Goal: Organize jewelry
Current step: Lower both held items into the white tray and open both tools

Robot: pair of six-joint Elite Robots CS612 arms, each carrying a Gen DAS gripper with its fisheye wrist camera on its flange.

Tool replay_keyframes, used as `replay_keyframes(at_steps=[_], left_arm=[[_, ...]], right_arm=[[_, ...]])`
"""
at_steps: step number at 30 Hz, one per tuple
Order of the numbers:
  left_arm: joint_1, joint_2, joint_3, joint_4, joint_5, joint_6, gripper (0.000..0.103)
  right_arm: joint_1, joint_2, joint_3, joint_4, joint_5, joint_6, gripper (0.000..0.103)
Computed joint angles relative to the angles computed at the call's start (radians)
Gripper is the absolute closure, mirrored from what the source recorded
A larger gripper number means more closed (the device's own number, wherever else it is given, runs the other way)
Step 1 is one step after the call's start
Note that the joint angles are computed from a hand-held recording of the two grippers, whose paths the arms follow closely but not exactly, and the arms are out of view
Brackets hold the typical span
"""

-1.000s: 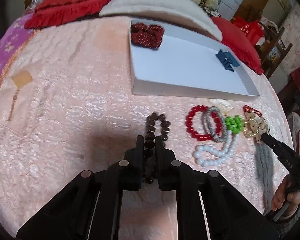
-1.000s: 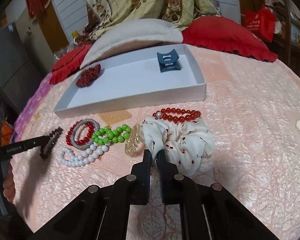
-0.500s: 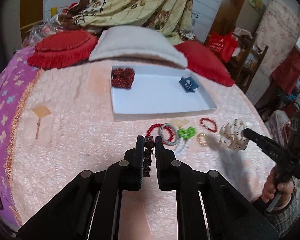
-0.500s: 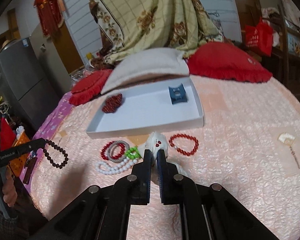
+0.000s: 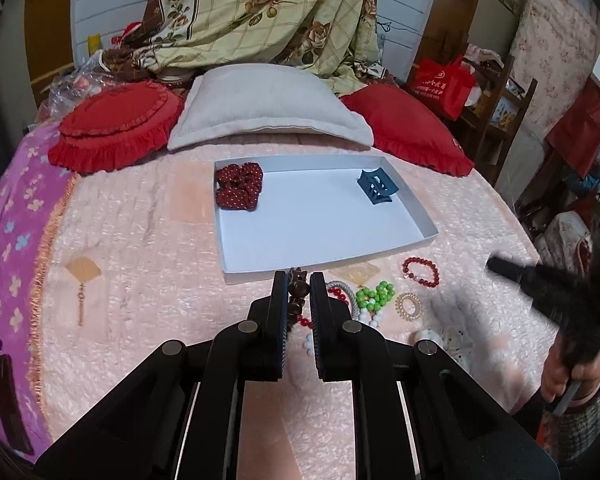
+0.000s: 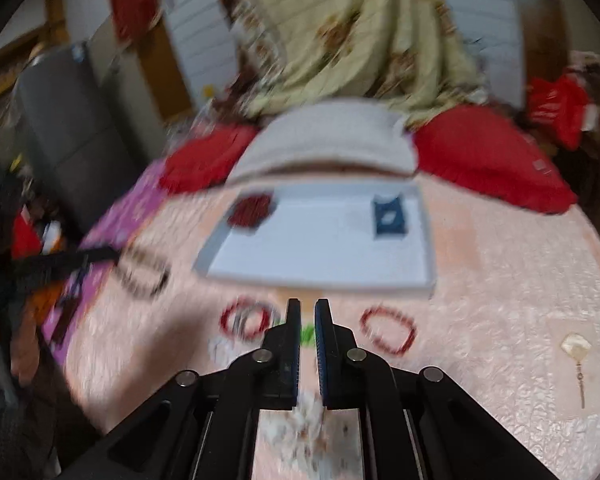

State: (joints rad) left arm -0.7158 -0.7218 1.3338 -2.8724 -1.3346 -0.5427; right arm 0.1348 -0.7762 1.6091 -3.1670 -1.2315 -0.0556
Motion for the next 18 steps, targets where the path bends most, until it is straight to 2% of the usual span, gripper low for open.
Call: replay_keyframes(at_steps=[1, 2, 3, 4, 5, 7, 8, 9, 10, 12, 13, 15, 18], left_arm=[[0.002, 0.003, 0.0, -0.006, -0.011, -0.005, 0.094], [0.002, 0.006, 0.002, -0.013, -0.02, -0.009, 0.094], [0.002, 0.009, 0.005, -0.02, -0.028, -0.011, 0.094], [0.001, 0.012, 0.007, -0.022, -0.033, -0.012, 0.094], [0.001, 0.015, 0.009, -0.024, -0.044, -0.016, 0.094], [-0.001, 0.02, 0.006, -0.018, -0.059, -0.023, 0.094], [-0.002, 0.022, 0.006, -0.012, -0.066, -0.024, 0.094], [-0.003, 0.023, 0.007, -0.008, -0.068, -0.024, 0.094], [-0.005, 0.023, 0.007, -0.005, -0.068, -0.024, 0.094], [-0.007, 0.02, 0.01, -0.005, -0.07, -0.021, 0.094], [-0.008, 0.017, 0.013, -0.007, -0.069, -0.019, 0.094], [-0.009, 0.014, 0.015, -0.011, -0.068, -0.013, 0.094], [-0.007, 0.017, 0.0, -0.001, -0.077, 0.005, 0.094]], right_arm=[[0.001, -0.001, 0.005, 0.028, -0.001, -0.027, 0.091], [0.002, 0.0, 0.015, 0.055, -0.004, -0.056, 0.069], [0.003, 0.004, 0.027, 0.068, -0.009, -0.078, 0.043], [0.009, 0.011, 0.044, 0.051, -0.039, -0.087, 0.036], [0.015, 0.018, 0.055, 0.026, -0.074, -0.09, 0.036], [0.021, 0.032, 0.063, 0.019, -0.121, -0.084, 0.036], [0.018, 0.039, 0.065, 0.033, -0.115, -0.064, 0.036], [0.014, 0.045, 0.063, 0.044, -0.109, -0.041, 0.041], [0.01, 0.051, 0.061, 0.051, -0.106, -0.02, 0.048], [-0.004, 0.057, 0.053, 0.093, -0.06, 0.006, 0.084], [-0.014, 0.059, 0.05, 0.108, -0.018, 0.02, 0.088], [-0.019, 0.058, 0.052, 0.085, 0.0, 0.036, 0.093], [-0.029, 0.048, 0.049, 0.053, 0.039, 0.074, 0.093]])
